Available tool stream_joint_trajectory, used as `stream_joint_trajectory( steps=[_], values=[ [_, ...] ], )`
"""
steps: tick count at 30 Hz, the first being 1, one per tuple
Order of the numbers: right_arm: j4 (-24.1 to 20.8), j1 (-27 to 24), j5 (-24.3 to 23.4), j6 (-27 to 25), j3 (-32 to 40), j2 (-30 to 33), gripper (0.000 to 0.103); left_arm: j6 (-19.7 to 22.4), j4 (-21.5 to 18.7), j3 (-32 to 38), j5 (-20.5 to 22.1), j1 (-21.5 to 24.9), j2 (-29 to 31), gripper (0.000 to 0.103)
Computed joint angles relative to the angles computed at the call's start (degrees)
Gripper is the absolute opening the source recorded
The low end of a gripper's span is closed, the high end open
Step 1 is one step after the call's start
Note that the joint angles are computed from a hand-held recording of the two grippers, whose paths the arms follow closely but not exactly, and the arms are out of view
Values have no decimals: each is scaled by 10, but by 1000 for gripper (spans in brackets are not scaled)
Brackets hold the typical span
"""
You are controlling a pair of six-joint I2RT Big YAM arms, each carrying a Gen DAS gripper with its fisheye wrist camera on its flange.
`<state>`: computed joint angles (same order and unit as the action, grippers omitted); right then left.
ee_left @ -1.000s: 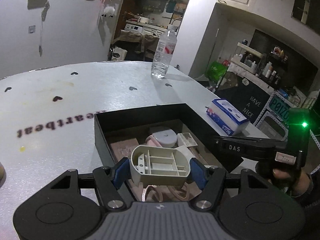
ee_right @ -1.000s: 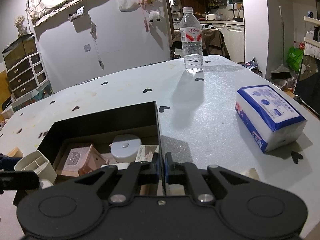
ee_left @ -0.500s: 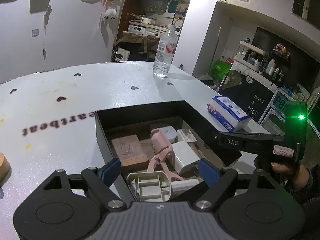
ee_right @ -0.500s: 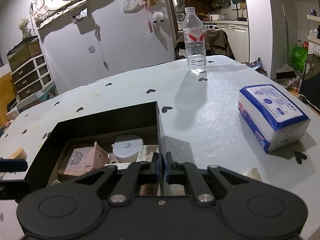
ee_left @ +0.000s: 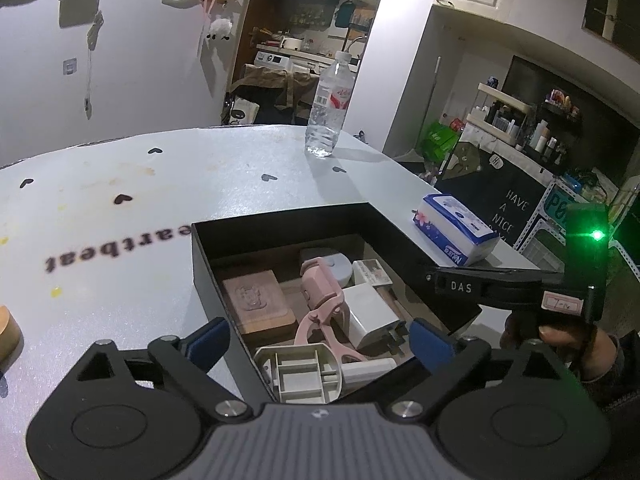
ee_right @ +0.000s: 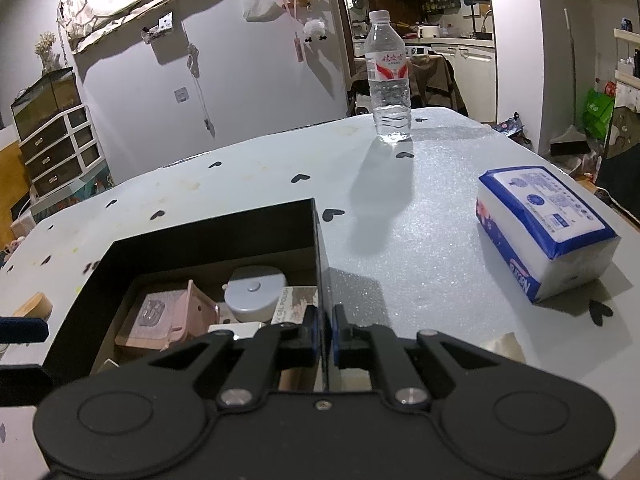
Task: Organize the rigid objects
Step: 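Move the empty left gripper back to the wooden oval block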
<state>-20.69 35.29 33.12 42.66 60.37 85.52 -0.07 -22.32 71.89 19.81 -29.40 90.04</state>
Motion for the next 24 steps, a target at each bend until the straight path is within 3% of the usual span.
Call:
stream_joint_trajectory(
  steps=[11, 19, 24],
  values=[
    [0, 0, 0, 0, 0, 0, 9, -38, 25, -15, -13, 15, -7, 103],
    [0, 0, 0, -1, 0, -1, 11, -119, 44, -33, -74, 46, -9, 103],
    [0, 0, 0, -1, -1, -1, 11, -176, 50, -46, -141, 66, -6, 103]
  ],
)
